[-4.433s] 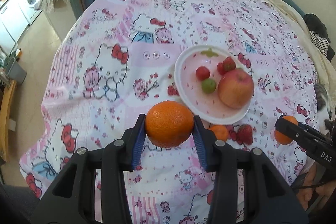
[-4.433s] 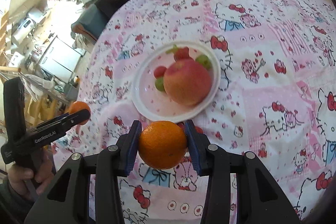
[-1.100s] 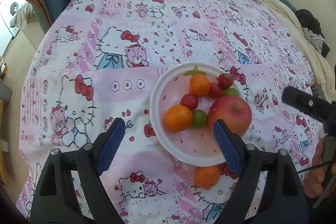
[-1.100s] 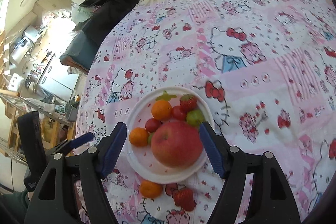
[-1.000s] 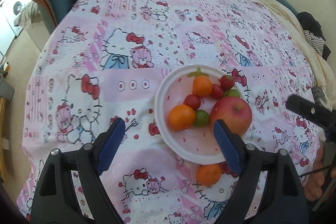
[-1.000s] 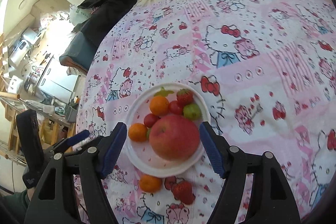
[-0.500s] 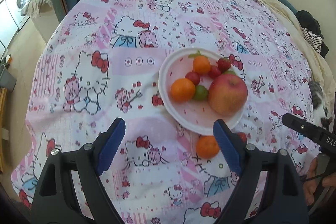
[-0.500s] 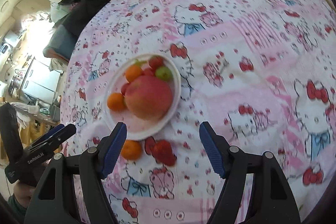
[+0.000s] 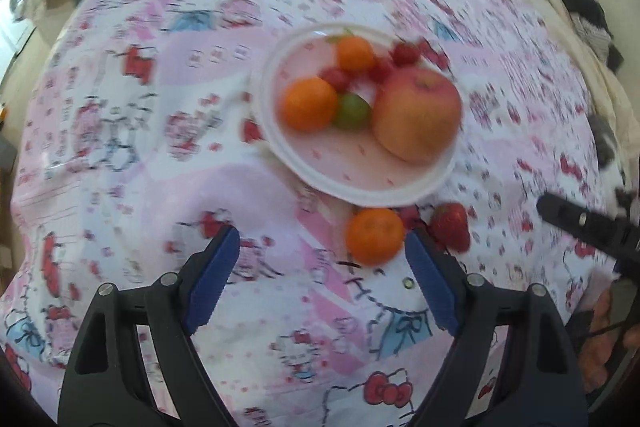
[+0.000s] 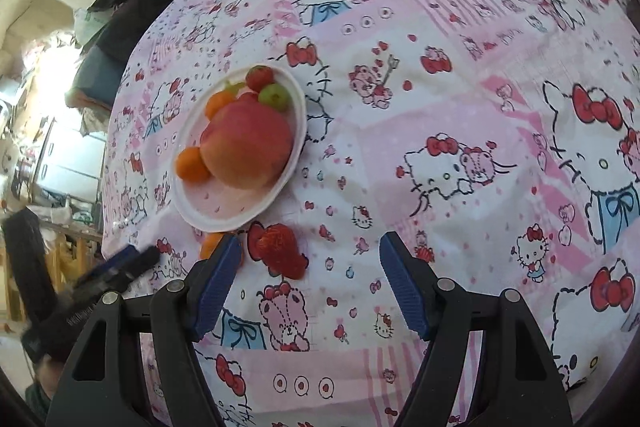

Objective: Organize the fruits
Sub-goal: 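Grasp the last mandarin with the left gripper while the right moves to the strawberry, then close the right gripper on the red strawberry while the left holds the mandarin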

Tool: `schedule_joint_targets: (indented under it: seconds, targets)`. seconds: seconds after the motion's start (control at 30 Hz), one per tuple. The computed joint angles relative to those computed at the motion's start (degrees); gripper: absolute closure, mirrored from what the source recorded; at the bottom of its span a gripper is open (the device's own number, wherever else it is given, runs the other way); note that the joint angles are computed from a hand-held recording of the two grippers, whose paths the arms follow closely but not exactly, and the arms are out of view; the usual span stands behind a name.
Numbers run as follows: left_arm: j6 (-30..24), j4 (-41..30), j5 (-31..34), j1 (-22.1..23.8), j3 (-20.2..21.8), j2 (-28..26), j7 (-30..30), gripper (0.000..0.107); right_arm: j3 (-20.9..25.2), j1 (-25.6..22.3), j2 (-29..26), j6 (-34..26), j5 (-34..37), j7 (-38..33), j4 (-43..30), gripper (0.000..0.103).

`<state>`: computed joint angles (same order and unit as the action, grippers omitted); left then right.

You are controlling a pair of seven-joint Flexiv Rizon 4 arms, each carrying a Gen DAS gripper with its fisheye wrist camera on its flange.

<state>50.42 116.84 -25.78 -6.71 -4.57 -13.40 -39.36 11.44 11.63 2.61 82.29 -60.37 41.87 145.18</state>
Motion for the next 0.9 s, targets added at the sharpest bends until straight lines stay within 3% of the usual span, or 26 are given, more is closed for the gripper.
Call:
schedule_joint_targets:
  seconds: [0.17,0.53,0.6,0.9]
  targets:
    - [-0.2,1.3,2.4,-1.6,-0.9,-0.2,2.3,0.031,-1.3,-2.5,0.0,3.4,-6.7,6.5,1.3,0.029]
    - [-1.0,-0.8,8.6,-3.4,-0.4,-3.4,-0.8,0.056,-1.5,-3.8,-0.4,4.7,-7.4,6.6,1.8,0.029]
    - [-2.0,-1.5,9.7,-3.3,-0.2,-3.9,-1.6,0.068,-1.1,-2.7,-0.9,3.7,-4.0,3.2,1.3,0.029]
    - [-3.3,-1.6,9.5,-1.8,0.5,-2.3,-2.6,0.069,-1.3,2.9,-5.6,2.8,9.5,-10.0,-1.6,0.029]
